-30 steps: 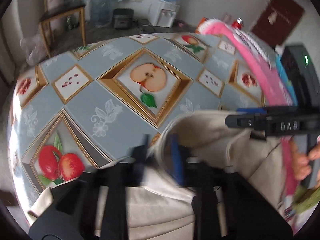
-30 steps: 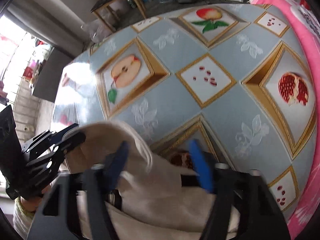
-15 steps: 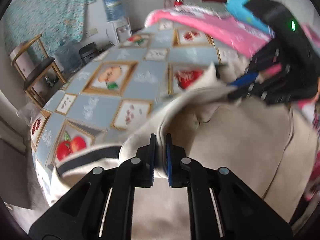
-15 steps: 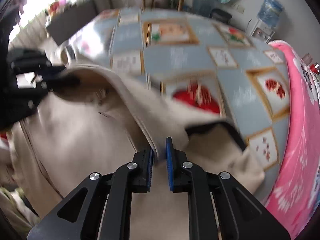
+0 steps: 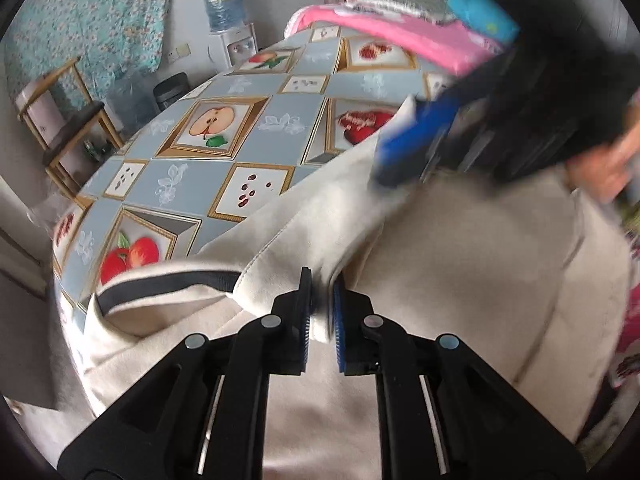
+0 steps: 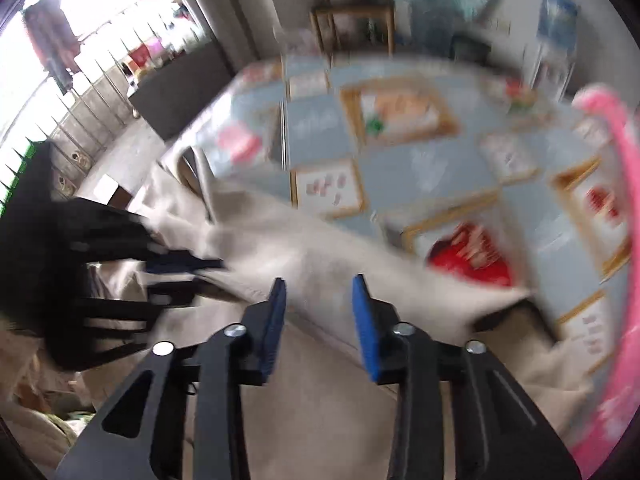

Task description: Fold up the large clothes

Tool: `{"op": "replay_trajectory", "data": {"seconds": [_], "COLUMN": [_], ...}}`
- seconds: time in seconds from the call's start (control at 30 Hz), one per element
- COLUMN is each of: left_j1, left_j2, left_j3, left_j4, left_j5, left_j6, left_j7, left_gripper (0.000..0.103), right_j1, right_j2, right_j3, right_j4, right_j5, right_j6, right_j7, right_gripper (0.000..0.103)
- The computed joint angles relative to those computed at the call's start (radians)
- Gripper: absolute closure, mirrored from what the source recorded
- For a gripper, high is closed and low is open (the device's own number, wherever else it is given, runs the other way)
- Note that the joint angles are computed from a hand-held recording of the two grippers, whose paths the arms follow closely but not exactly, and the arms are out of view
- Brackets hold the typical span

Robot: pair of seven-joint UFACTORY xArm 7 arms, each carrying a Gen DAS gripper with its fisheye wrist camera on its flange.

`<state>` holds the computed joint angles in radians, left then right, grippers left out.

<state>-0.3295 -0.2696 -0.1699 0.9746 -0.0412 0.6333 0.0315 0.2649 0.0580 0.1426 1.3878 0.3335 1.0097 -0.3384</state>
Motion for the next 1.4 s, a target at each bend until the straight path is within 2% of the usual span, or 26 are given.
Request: {"op": "replay_trajectory", "data": {"seconds": [0.07,0.17,0.27,0.3,0.33,0.43,0.47,0.57,0.7,0.83,1.03,1.13,1.23,1.4], "left_j1": [-0.034,-0.042,-0.026,-0.023,-0.017,-0.002,0.008,0.046,0.080,0.097,0.104,0.106,0.111,0.122], "left_j2": [-0.045,-0.082,-0.064,-0.051,-0.042,-0.010,0.001,0.025,0.035,0.028,0.017,0.044,0.054,0.033], "left_j3": [0.054,0.117,0.165,0.188,0.201,0.238,0.237,0.205,0.188,0.193,0.187,0.172,0.173,0.182], "left_j4": [-0.021,-0.026,-0.008,-0.003,-0.001,-0.013,-0.014,-0.017,-0.025,-0.037,-0.034,-0.019,-0.027,-0.041], "left_j5": [-0.136,-0.295,-0.449,-0.529,-0.592,-0.816,-0.854,-0.880,-0.933,-1.007,-1.056,-1.047,-1.081,-1.126], "left_j6": [0.008,0.046,0.092,0.105,0.114,0.132,0.136,0.130,0.139,0.170,0.202,0.198,0.204,0.221], "left_j7": [0.070,0.094,0.063,0.056,0.054,0.063,0.062,0.026,-0.015,-0.006,0.033,0.006,-0.016,0.040], "left_gripper": [0.088,0.086,0.072,0.065,0.062,0.061,0.061,0.061,0.061,0.062,0.063,0.063,0.063,0.063], "right_j1": [0.002,-0.014,-0.041,-0.050,-0.066,-0.108,-0.120,-0.156,-0.179,-0.195,-0.217,-0.223,-0.225,-0.215], "right_j2": [-0.011,-0.030,-0.053,-0.056,-0.068,-0.087,-0.088,-0.061,-0.026,-0.031,-0.065,-0.037,-0.017,-0.037], "right_j3": [0.001,-0.013,-0.035,-0.043,-0.056,-0.091,-0.099,-0.117,-0.108,-0.104,-0.123,-0.124,-0.114,-0.104], "right_j4": [-0.044,-0.034,-0.028,-0.027,-0.026,-0.033,-0.035,-0.033,-0.039,-0.059,-0.097,-0.088,-0.084,-0.100], "right_j5": [0.000,0.046,0.113,0.138,0.173,0.277,0.304,0.378,0.392,0.433,0.463,0.482,0.504,0.512], "right_j6": [-0.038,0.018,0.065,0.071,0.081,0.100,0.109,0.153,0.198,0.217,0.207,0.227,0.256,0.245], "right_j7": [-0.013,-0.008,-0.002,0.001,0.011,0.061,0.079,0.139,0.200,0.204,0.227,0.246,0.250,0.219], "right_gripper": [0.073,0.073,0.072,0.069,0.063,0.054,0.053,0.053,0.053,0.053,0.053,0.053,0.053,0.053]}}
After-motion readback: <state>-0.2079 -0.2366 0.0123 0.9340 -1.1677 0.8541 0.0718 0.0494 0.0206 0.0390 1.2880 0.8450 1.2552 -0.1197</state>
